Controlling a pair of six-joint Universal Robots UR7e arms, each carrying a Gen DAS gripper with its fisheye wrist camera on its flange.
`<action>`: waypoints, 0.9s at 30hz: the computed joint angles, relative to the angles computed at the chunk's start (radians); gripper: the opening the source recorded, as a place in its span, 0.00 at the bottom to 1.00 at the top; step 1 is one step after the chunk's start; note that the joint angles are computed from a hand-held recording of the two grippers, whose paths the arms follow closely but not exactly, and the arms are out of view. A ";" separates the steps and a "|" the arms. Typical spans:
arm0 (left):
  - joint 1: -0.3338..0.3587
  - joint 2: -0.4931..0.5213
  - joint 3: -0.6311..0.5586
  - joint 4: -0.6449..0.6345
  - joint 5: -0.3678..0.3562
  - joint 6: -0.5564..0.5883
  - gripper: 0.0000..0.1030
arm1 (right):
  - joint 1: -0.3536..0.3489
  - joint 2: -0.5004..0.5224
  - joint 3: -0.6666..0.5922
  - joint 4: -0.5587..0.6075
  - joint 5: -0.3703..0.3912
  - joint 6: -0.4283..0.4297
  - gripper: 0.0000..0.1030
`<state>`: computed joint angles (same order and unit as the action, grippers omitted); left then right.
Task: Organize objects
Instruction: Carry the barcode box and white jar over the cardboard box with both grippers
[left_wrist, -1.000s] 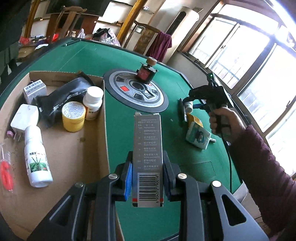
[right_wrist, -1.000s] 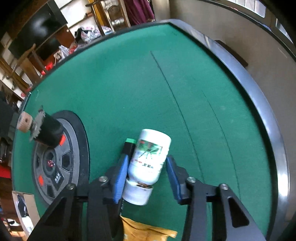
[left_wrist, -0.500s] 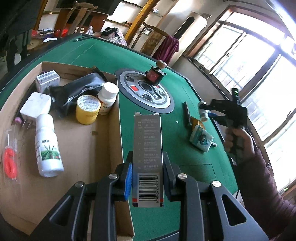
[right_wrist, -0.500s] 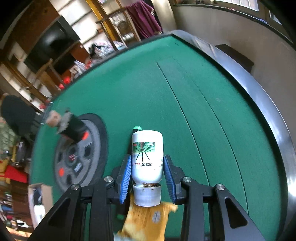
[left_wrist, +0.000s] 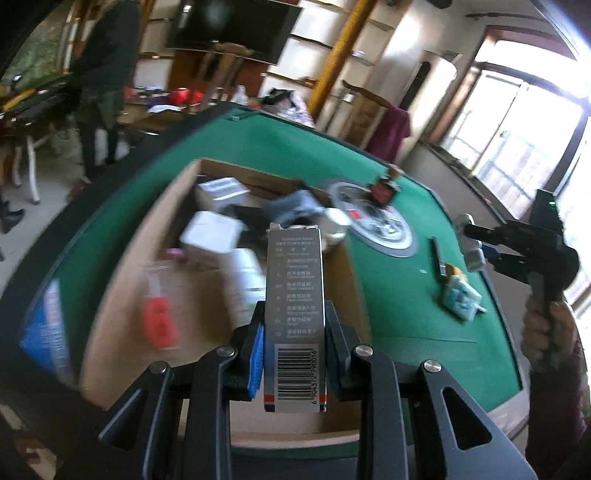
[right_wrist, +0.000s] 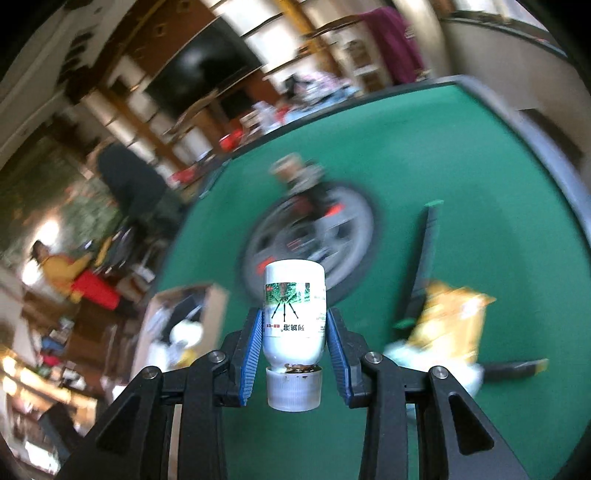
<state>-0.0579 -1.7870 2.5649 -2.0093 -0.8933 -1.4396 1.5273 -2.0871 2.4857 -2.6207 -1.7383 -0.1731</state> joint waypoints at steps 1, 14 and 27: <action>-0.003 -0.023 -0.002 0.046 -0.004 -0.021 0.26 | 0.017 0.013 0.009 0.001 0.007 0.006 0.37; 0.090 -0.086 0.009 0.177 -0.079 -0.051 0.26 | 0.226 0.433 0.060 -0.177 0.028 0.075 0.37; 0.206 0.070 -0.005 -0.019 -0.079 0.146 0.26 | 0.316 0.749 -0.005 -0.314 -0.137 0.083 0.37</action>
